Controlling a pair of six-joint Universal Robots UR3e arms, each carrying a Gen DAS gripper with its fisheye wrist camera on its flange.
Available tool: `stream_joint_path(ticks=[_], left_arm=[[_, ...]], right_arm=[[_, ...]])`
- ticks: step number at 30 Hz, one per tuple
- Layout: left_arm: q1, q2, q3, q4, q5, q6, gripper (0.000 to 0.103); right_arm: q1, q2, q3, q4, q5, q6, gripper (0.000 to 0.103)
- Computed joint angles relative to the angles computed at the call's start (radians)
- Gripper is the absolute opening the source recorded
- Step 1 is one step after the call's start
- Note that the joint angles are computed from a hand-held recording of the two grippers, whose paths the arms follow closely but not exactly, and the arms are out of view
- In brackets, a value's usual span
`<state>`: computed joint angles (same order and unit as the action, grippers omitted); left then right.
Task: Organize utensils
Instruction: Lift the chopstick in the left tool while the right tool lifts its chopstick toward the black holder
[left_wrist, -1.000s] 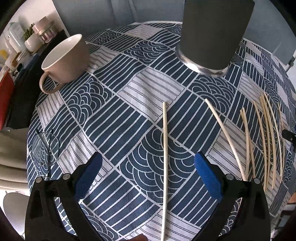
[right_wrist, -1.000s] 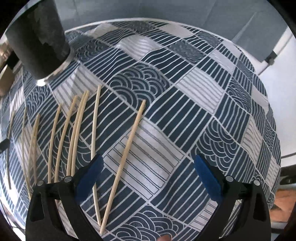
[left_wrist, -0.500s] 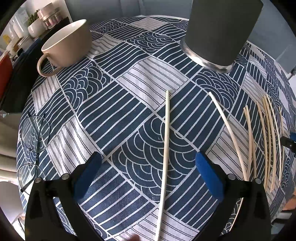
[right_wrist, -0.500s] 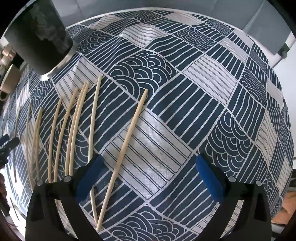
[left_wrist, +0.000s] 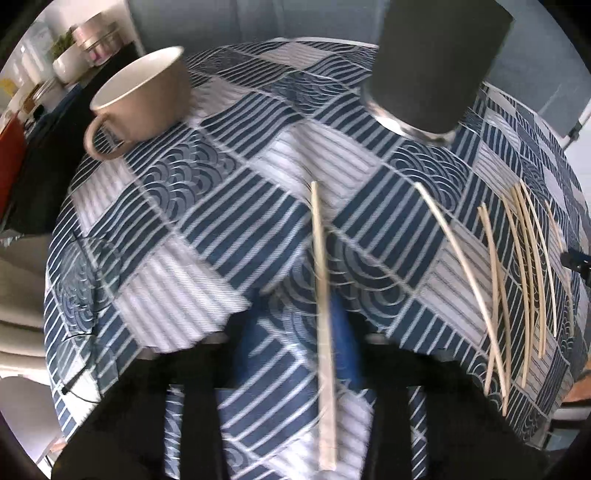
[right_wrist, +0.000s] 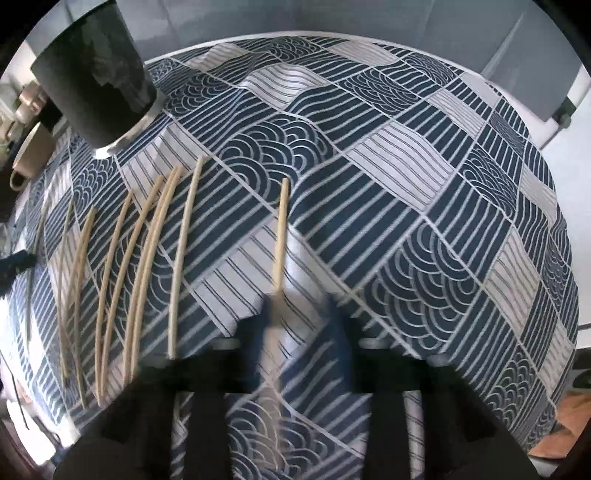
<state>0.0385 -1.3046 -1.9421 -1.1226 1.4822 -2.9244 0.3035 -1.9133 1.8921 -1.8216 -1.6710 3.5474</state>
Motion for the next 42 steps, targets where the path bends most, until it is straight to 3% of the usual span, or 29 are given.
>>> stream_joint_path(ticks=[1, 3, 10, 18, 26, 32, 42], left_arm=[[0.037, 0.009, 0.006, -0.031, -0.019, 0.030, 0.008], [0.089, 0.013, 0.024, -0.087, -0.052, 0.080, 0.006], [0.133, 0.004, 0.091, -0.224, -0.081, 0.137, 0.004], [0.118, -0.009, 0.239, -0.321, -0.108, 0.168, 0.004], [0.051, -0.128, 0.498, -0.346, -0.122, 0.091, 0.004], [-0.015, -0.279, 0.770, -0.373, -0.139, 0.014, 0.004], [-0.095, -0.621, 1.418, -0.515, -0.227, -0.094, 0.004]], right_arm=[[-0.019, -0.028, 0.017, 0.006, 0.008, -0.024, 0.010], [-0.040, -0.030, 0.008, 0.023, 0.018, -0.035, 0.005], [-0.213, -0.142, 0.013, 0.139, 0.188, -0.077, 0.004], [-0.202, -0.135, -0.100, 0.112, 0.230, -0.081, 0.005], [-0.159, 0.049, -0.337, 0.012, 0.276, -0.102, 0.005], [-0.104, 0.243, -0.608, -0.013, 0.267, -0.111, 0.005], [-0.055, 0.592, -1.132, -0.001, 0.273, -0.129, 0.005]])
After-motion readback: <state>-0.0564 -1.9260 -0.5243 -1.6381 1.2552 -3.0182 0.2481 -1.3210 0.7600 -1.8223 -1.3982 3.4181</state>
